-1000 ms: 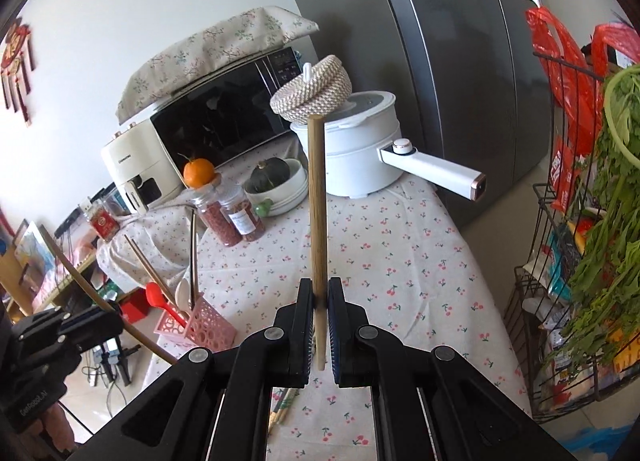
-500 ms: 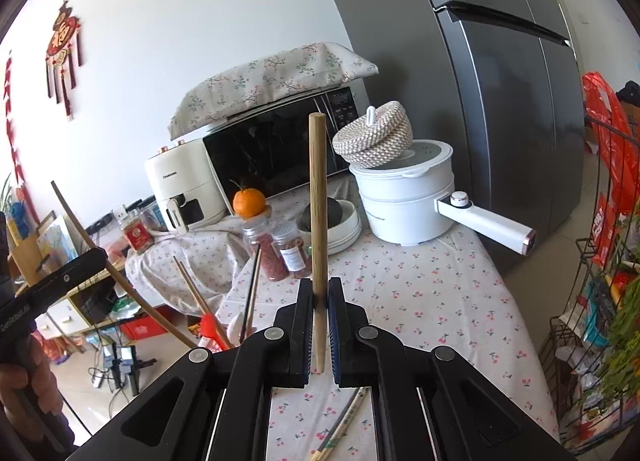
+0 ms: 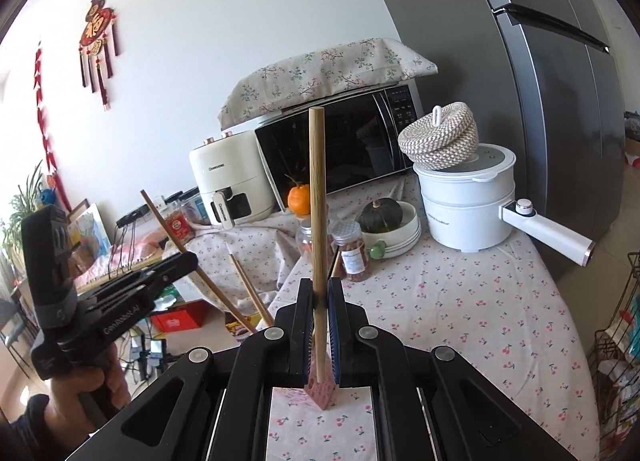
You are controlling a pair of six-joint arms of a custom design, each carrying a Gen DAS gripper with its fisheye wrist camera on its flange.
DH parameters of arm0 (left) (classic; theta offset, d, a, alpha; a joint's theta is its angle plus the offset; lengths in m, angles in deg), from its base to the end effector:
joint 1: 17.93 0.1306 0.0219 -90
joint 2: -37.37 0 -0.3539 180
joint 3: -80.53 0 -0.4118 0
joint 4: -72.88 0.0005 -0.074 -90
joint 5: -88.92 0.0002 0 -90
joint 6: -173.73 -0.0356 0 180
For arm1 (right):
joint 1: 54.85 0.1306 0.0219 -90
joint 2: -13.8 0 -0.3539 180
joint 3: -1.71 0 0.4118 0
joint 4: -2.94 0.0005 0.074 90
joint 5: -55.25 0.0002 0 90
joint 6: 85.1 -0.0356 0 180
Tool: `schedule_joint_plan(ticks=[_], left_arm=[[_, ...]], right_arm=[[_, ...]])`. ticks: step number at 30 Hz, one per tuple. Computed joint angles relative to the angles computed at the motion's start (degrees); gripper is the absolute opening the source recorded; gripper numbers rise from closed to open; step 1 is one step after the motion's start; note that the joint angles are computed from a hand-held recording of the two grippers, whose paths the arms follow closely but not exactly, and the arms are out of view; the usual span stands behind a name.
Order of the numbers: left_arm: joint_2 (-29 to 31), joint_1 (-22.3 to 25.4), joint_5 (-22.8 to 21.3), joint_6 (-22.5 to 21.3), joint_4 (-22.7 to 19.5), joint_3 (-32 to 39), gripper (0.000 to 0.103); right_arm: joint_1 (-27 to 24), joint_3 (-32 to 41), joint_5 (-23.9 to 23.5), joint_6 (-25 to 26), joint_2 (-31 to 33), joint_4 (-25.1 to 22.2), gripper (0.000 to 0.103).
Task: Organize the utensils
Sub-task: 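Lift both held chopsticks and lower them toward the pink basket, then open both tools to release the chopsticks into the pink basket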
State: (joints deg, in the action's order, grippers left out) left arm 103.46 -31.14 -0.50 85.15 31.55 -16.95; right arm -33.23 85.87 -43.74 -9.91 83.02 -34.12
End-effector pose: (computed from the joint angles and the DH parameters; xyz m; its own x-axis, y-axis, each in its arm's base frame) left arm 0.3627 -0.0860 0.5243 -0.4157 0.0721 -0.9067 0.2272 0.9735 -0.0267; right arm 0.3656 0.1503 0.5264 -0.4659 0.0869 -0.8806 -0.3925 0.8716 0.2937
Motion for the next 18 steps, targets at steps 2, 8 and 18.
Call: schedule_joint_plan(ticks=[2, 8, 18], left_arm=[[1.5, -0.5, -1.3, -1.1, -1.2, 0.4, 0.007], [4.1, 0.0, -0.5, -1.4, -2.2, 0.3, 0.008], [2.7, 2.4, 0.7, 2.8, -5.6, 1.0, 0.064]], right_arm=[[0.6, 0.1, 0.0, -0.5, 0.4, 0.5, 0.007], [1.9, 0.9, 0.3, -1.5, 2.7, 0.7, 0.007], [2.3, 1.7, 0.2, -4.3, 4.7, 1.9, 0.007]])
